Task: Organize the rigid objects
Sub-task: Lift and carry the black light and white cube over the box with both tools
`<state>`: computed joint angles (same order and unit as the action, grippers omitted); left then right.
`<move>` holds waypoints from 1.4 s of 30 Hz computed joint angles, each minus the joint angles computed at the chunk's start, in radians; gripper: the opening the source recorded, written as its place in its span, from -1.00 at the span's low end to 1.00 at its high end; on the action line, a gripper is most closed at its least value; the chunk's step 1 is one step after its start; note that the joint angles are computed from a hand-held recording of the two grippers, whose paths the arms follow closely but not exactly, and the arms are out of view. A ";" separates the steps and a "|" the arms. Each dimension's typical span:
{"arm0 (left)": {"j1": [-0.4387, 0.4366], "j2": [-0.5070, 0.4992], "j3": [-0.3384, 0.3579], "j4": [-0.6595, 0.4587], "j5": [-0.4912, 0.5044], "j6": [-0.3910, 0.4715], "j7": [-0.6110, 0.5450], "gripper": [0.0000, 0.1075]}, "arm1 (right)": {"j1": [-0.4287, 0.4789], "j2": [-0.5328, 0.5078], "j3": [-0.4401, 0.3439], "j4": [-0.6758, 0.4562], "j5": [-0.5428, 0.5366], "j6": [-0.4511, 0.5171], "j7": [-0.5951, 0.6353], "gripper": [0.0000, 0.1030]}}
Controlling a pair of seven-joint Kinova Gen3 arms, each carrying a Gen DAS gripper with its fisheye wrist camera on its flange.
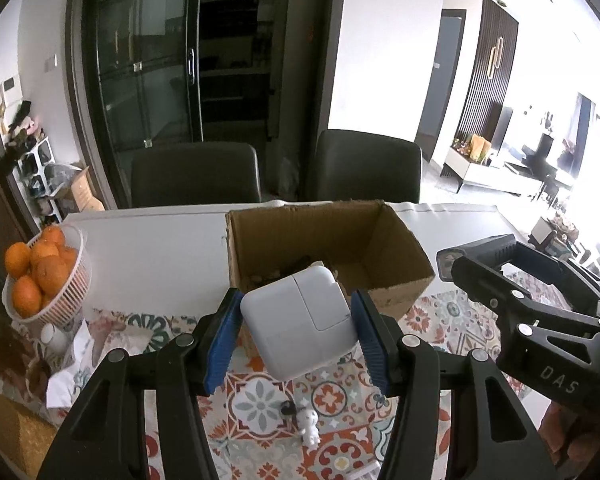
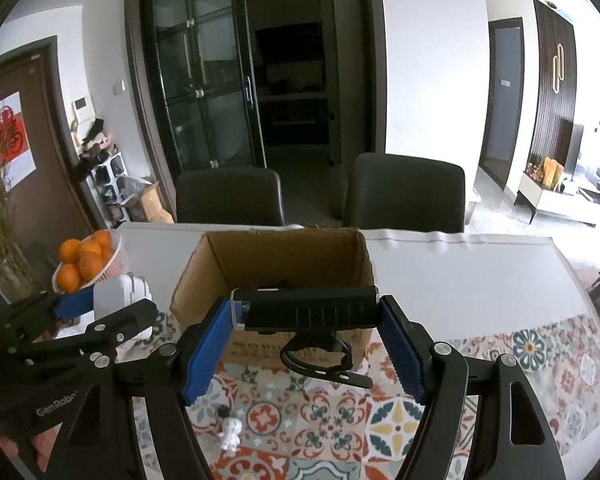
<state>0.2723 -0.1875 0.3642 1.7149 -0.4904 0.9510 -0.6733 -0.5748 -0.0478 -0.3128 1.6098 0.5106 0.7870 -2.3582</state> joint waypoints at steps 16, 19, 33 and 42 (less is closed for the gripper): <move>0.016 0.090 -0.094 -0.113 0.029 0.002 -0.129 0.02 | -0.027 0.101 0.064 -0.137 -0.019 0.017 0.102 0.43; 0.012 0.108 -0.119 -0.135 0.064 0.001 -0.182 0.02 | -0.029 0.124 0.081 -0.173 -0.058 0.023 0.144 0.43; 0.003 0.231 -0.204 -0.254 0.184 0.055 -0.371 0.02 | -0.024 0.271 0.152 -0.365 -0.239 0.131 0.357 0.43; 0.001 0.283 -0.238 -0.267 0.238 0.058 -0.406 0.02 | -0.003 0.364 0.180 -0.464 -0.335 0.208 0.443 0.43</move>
